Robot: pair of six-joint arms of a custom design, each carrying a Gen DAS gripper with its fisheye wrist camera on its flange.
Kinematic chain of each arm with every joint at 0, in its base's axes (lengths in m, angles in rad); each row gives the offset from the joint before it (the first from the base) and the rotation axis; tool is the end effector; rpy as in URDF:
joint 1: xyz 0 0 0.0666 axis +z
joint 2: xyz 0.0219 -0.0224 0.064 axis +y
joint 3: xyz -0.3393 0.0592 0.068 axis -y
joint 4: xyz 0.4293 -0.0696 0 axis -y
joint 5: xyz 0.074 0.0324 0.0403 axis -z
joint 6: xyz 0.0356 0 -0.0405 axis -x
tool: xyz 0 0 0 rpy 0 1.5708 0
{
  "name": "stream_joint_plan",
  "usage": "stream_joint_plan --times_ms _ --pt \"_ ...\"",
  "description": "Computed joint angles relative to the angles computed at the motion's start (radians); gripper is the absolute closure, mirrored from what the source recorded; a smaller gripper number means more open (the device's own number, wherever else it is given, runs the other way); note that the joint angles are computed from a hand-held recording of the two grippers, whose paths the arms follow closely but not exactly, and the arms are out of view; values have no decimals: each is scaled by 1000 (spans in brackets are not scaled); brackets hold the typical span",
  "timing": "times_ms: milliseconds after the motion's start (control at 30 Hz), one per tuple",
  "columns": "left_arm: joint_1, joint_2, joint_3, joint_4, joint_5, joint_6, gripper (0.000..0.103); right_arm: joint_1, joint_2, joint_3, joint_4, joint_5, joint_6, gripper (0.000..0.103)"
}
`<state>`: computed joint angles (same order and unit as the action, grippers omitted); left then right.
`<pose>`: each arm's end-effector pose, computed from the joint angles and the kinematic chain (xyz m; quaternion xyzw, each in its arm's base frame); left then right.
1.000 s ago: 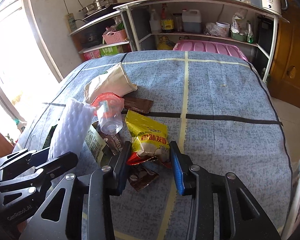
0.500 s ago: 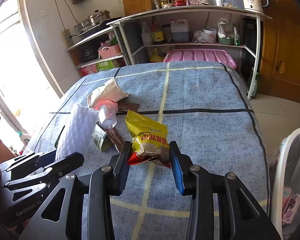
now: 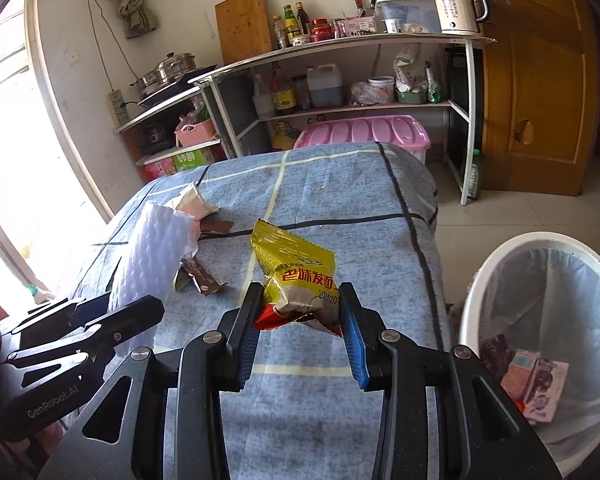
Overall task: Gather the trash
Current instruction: 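Lift the foam sleeve and yellow bag and carry both over the bin, then open both grippers to drop the foam sleeve and yellow bag into the bin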
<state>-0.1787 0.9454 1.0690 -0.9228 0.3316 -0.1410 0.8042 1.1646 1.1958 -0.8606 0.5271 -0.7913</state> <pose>0.3712 -0.0792 0.4211 0.2068 0.8923 -0.1599 0.3682 0.3253 0.3114 0.4051 0.0886 0.9005 0.0808 0.4180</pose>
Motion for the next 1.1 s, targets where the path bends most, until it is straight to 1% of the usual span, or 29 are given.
stream_joint_plan --times_ms 167,300,433,667,833,900,1100 --pt "-63 -16 -4 -1 -12 5 68 -3 -76 -54 -33 36 -39 64" --pt "-125 -14 0 -4 -22 21 68 -9 -138 -95 -78 63 -74 64" --pt "-187 -4 6 -2 -30 31 68 -9 -202 -135 -135 101 -114 64" --pt "-290 24 24 1 -46 45 68 -30 -309 -200 -238 136 -180 64" --pt "-357 47 36 1 -65 55 68 -47 -363 -233 -302 138 -221 64" --pt "-380 67 48 -5 -61 62 68 -59 -380 -247 -321 135 -230 64" --pt "-440 123 83 -9 -80 78 68 -120 -432 -292 -355 89 -241 64"
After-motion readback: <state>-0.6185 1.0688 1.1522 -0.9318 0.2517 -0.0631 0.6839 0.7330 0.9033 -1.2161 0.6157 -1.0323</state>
